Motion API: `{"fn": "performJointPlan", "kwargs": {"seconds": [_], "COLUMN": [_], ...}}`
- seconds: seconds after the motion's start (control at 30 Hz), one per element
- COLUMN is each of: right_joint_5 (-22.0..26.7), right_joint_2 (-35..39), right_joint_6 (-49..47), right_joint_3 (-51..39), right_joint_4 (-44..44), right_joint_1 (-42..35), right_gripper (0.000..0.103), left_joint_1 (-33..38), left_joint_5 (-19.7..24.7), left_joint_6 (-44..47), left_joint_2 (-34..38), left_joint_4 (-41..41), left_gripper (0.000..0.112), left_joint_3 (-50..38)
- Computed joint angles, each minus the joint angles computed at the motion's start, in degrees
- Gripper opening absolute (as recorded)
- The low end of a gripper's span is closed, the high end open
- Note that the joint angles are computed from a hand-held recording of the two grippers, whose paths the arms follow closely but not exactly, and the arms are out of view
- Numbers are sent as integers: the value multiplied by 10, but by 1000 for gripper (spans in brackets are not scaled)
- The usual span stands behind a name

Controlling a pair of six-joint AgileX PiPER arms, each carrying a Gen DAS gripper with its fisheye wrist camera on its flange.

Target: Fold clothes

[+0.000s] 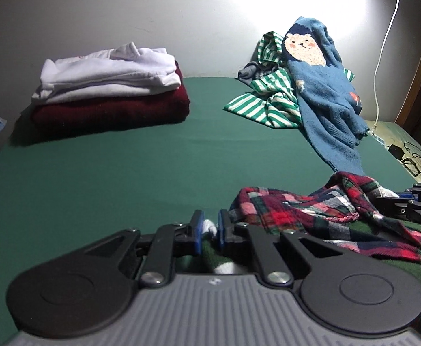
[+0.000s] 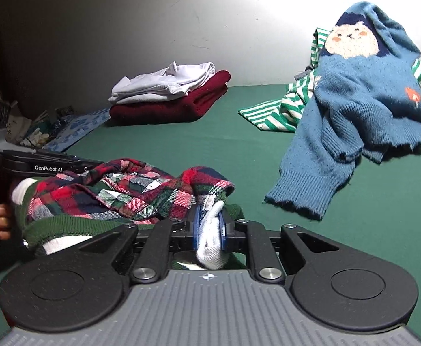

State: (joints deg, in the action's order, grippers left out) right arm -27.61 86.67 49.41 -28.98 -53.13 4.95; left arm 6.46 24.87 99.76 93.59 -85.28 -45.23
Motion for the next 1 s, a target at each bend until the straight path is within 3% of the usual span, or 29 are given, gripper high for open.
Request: {"fn": "performJointPlan", "kwargs": {"seconds": [0.07, 0.2, 0.27, 0.33, 0.4, 0.47, 0.53, 0.63, 0.7, 0.77, 0.83, 0.93, 1.0], "right_joint_5": [14, 57, 69, 44, 0, 10, 50, 53, 55, 68, 76, 56, 44], "right_joint_2": [5, -34, -32, -3, 24, 25, 9, -23, -35, -31, -16, 6, 17], "right_joint_6": [-20, -190, -249, -249, -272, -319, -302, -330, -338, -366, -451, -504, -516], "right_joint_3": [-9, 7, 7, 6, 13, 10, -1, 8, 9, 2, -3, -3, -3], "right_joint_4": [32, 183, 242, 259, 290, 356, 357, 389, 401, 431, 517, 584, 612], "right_joint_1": [12, 71, 90, 82, 72, 86, 91, 95, 96, 105, 126, 142, 148], "right_gripper": [14, 15, 15, 16, 18, 30, 34, 35, 35, 35, 36, 39, 42], "left_joint_1": [-4, 7, -15, -40, -41, -34, -28, 1, 28, 65, 111, 165, 166], "left_joint_5": [-2, 37, 6, -33, -39, -35, -32, -19, -4, 48, 118, 259, 319], "left_joint_6": [-10, -20, -14, 39, 37, 15, -7, 1, 4, -27, -61, -93, -106], "left_joint_2": [7, -16, -8, 13, 18, 18, 19, -24, -63, -116, -169, -227, -246], "left_joint_4": [7, 18, 21, -23, -24, -8, 8, 6, 2, 38, 78, 140, 173], "left_gripper": [3, 4, 4, 4, 3, 3, 8, 11, 29, 29, 29, 29, 30], "left_joint_3": [-9, -11, -14, -9, -13, -21, -28, -14, 1, 21, 35, 58, 79]}}
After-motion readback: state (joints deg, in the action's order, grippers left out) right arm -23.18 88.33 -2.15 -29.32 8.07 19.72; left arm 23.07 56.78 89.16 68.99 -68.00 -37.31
